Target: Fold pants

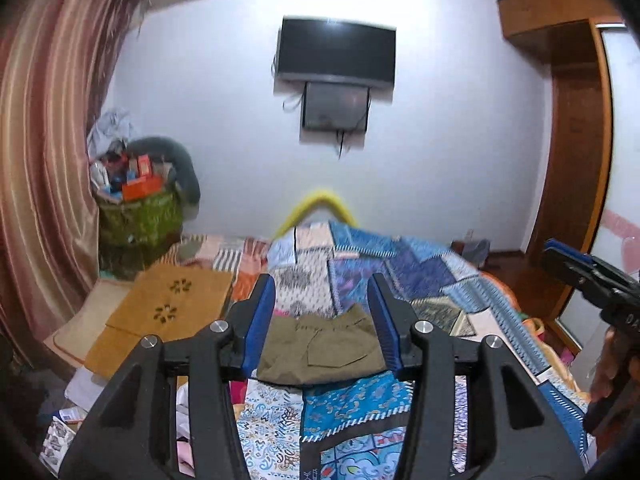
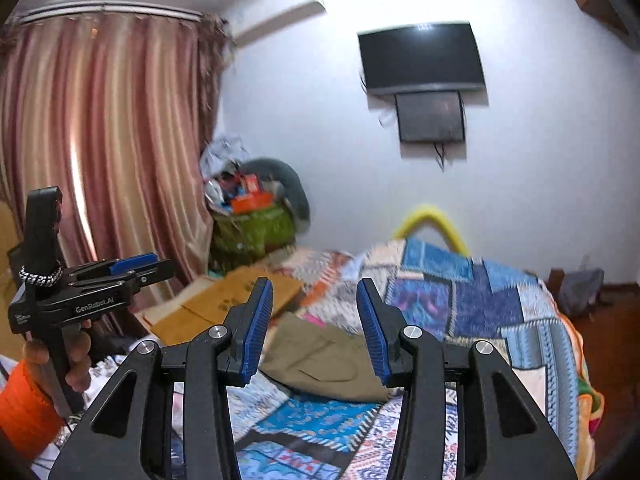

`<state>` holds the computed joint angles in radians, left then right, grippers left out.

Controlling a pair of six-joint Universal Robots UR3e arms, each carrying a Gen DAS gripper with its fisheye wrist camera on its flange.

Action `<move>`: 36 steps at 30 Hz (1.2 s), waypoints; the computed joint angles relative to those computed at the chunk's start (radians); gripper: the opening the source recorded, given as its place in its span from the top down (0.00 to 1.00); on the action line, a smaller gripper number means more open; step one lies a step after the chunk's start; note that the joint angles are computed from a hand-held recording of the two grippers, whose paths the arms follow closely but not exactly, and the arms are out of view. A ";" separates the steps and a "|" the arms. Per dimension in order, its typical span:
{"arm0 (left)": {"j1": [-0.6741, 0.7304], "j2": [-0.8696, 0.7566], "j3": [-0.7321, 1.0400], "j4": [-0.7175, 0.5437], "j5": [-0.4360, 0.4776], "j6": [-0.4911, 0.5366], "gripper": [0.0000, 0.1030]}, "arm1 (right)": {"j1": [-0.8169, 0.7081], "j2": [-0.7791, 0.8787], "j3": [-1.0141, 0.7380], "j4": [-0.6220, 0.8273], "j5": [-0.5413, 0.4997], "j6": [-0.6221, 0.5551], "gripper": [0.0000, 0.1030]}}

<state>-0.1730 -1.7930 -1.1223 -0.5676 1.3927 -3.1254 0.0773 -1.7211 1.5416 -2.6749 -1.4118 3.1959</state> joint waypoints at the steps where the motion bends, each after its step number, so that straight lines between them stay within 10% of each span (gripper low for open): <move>1: -0.005 0.044 -0.052 0.030 0.011 0.000 0.53 | 0.017 -0.017 0.009 -0.012 -0.006 0.007 0.61; 9: -0.026 0.312 -0.370 0.183 0.022 -0.001 0.44 | 0.245 -0.051 0.073 -0.147 -0.248 0.020 0.61; 15: -0.052 0.416 -0.514 0.272 0.059 0.001 0.15 | 0.373 -0.042 0.108 -0.211 -0.405 0.033 0.61; 19: -0.080 0.458 -0.566 0.300 0.098 0.001 0.01 | 0.396 -0.046 0.130 -0.219 -0.459 0.056 0.35; 28: -0.117 0.476 -0.612 0.333 0.133 0.009 0.00 | 0.466 -0.038 0.129 -0.216 -0.594 0.051 0.05; 36: -0.125 0.475 -0.623 0.351 0.148 0.015 0.00 | 0.490 -0.053 0.145 -0.207 -0.643 0.067 0.01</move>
